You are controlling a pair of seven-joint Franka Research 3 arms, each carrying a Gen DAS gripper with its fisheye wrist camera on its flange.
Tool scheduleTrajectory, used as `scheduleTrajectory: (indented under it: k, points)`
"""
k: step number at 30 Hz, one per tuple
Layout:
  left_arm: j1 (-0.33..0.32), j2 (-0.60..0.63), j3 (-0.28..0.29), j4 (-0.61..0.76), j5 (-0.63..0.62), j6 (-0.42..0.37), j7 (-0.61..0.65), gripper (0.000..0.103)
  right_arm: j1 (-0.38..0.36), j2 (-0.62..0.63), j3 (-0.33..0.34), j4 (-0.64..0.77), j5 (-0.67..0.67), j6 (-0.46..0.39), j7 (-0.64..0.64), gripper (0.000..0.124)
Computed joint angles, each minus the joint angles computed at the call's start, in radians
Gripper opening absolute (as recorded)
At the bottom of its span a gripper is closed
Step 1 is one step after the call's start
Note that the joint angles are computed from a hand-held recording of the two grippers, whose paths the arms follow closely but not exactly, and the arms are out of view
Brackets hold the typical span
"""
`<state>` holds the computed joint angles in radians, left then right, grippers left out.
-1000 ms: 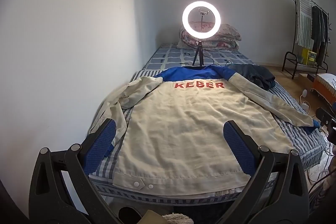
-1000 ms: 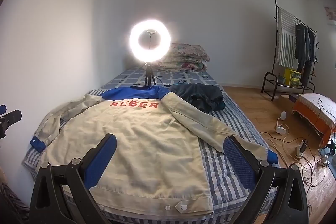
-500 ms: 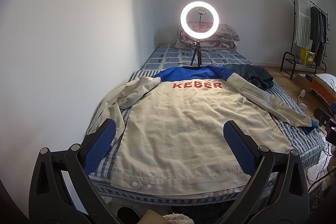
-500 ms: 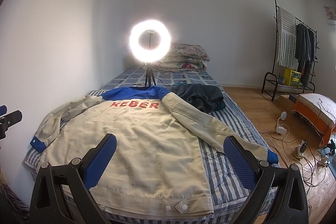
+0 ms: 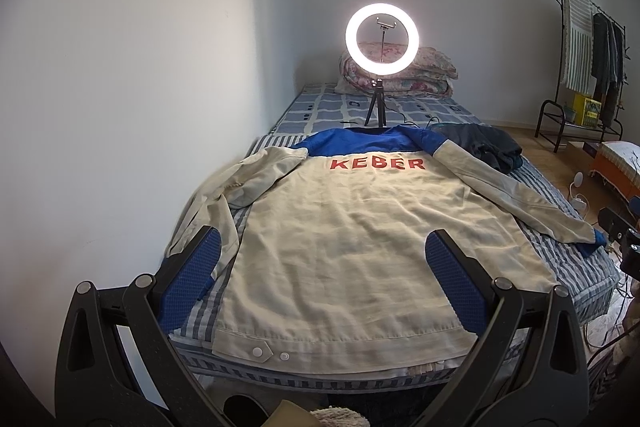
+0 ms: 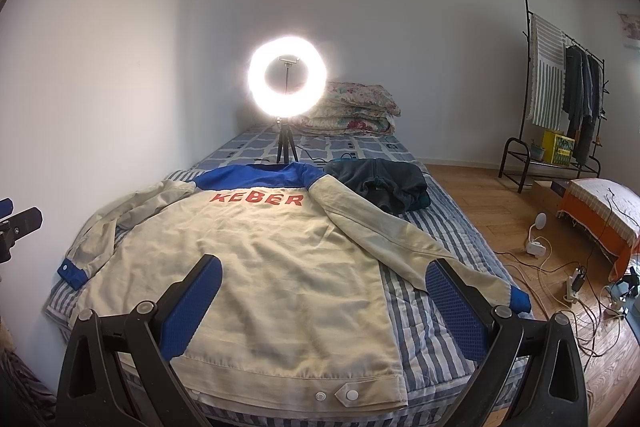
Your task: Fold large clothes
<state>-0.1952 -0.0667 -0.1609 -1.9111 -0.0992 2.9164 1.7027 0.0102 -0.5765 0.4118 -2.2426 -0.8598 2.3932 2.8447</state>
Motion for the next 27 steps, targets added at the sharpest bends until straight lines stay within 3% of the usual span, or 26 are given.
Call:
scheduleTrajectory:
  k: [27]
  points:
    - [0.002,-0.002,0.001,-0.001,0.000,0.000,0.000,0.103,0.002,0.007,0.000,-0.002,-0.019,0.000,0.020,0.103]
